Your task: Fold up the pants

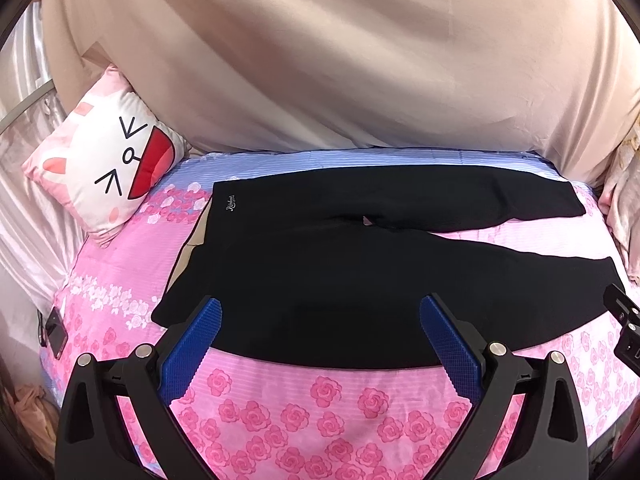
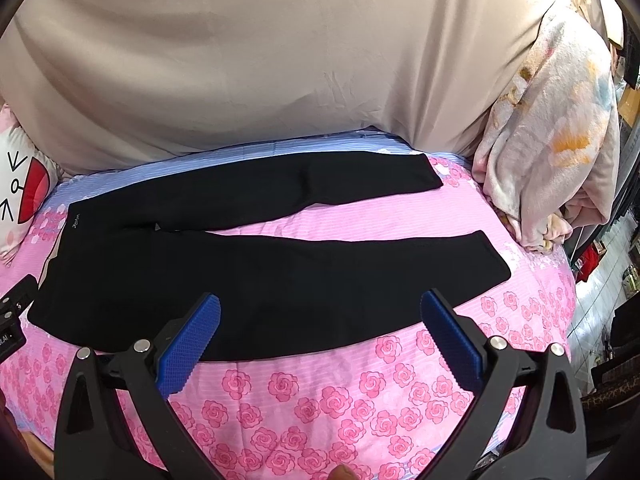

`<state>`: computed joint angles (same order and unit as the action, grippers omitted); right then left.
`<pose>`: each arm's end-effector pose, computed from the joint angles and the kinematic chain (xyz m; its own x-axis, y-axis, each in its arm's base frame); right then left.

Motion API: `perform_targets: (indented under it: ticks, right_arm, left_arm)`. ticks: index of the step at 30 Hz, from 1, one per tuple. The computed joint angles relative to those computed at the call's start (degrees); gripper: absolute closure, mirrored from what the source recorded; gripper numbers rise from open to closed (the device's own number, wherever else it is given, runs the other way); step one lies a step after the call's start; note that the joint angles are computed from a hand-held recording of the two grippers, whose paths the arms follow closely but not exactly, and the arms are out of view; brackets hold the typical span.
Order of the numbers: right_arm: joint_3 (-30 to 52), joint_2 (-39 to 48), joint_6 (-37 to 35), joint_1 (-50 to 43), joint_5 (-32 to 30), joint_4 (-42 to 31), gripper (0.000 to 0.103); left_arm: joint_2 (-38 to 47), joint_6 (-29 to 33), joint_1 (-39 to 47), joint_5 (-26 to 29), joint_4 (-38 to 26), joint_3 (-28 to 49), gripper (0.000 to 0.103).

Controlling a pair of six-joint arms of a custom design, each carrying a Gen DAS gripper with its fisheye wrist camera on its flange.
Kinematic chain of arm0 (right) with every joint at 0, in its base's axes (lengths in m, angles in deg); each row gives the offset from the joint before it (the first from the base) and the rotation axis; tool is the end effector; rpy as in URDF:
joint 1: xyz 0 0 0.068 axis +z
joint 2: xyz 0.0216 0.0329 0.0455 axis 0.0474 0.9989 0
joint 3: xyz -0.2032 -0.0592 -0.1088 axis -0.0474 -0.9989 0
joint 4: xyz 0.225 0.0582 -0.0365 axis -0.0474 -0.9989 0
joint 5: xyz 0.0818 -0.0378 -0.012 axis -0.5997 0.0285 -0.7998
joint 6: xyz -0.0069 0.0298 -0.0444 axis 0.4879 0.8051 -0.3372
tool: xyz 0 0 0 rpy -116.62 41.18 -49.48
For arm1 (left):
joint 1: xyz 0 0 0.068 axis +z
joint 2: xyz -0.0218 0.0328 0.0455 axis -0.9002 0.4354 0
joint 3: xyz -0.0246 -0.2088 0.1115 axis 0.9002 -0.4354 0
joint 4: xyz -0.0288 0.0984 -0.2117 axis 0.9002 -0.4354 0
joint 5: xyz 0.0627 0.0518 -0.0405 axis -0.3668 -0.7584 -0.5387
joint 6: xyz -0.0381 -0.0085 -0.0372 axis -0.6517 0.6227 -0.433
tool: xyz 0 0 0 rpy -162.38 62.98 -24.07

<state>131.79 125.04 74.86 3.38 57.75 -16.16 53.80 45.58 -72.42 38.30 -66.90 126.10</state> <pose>0.3463 0.0028 0.2505 -0.7228 -0.0538 -0.6890 -0.0212 0.9982 -0.0556 0.2824 -0.0280 0.2632 -0.7245 -0.1635 -0.6696 -0.3004 0.9493 0.0932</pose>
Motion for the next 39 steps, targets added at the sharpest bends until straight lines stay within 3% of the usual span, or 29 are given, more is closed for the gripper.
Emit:
perform_targets:
  ticks: [39]
  right_arm:
    - [0.63,0.97,0.17,-0.53,0.08,-0.12,0.005]
  left_arm:
    - [1.20,0.58,-0.78,-0.02,-0.10,1.31,0.005]
